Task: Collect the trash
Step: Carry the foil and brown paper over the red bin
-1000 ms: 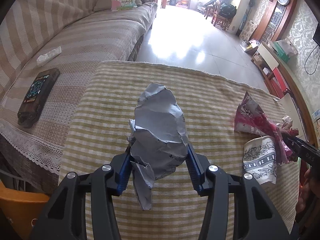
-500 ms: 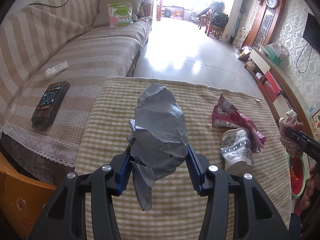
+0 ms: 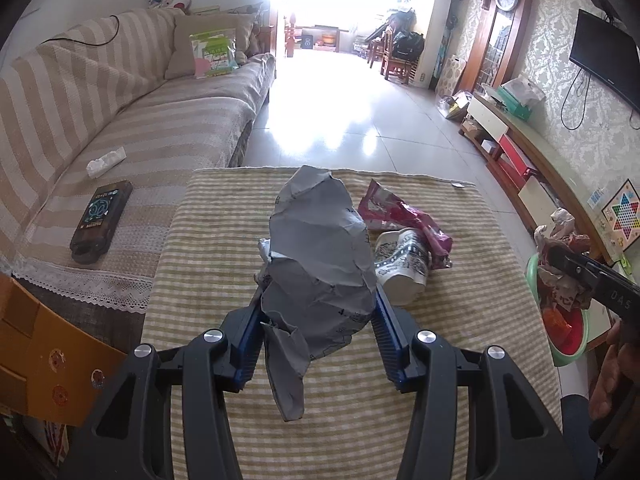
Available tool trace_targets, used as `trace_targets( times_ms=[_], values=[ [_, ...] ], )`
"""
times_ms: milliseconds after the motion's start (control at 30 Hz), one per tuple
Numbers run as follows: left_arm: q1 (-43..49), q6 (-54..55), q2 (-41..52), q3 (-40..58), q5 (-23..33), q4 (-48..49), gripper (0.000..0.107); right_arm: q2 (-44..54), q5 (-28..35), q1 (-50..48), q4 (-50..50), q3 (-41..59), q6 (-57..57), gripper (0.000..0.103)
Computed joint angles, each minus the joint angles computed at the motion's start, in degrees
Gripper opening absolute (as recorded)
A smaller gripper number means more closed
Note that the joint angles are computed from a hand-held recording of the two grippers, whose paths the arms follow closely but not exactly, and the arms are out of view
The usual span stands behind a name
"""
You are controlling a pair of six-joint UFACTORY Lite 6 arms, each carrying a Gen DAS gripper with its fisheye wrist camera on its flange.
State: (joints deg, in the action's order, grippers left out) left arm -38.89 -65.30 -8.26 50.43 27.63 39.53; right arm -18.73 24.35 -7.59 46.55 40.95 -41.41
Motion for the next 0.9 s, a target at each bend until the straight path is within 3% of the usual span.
trace_targets(
  times_ms=[200,467,700,900],
  values=[
    [-7.6,-3.1,1.4,3.4,3.9,1.0,0.047,-6.5,5.8,-8.6,2.7,-4.2,-5.8,0.045],
    [-13.9,-3.6,12.3,15.8,6.1,0.9,0.047,-5.2,13.4,-23.9,9.8,-4.8,-19.3,0.045],
    [-18.4,1.2,26.7,33.0,7.5,-2.6,0.047,2.4,19.8,-39.0,14.3,-1.1,-30.9,0.045],
    [-21.6,10.2,44.5,56.4,9.4,-8.8,0.047,12.7,23.4,-50.4,15.2,6.6,-37.4,0.045]
  ],
)
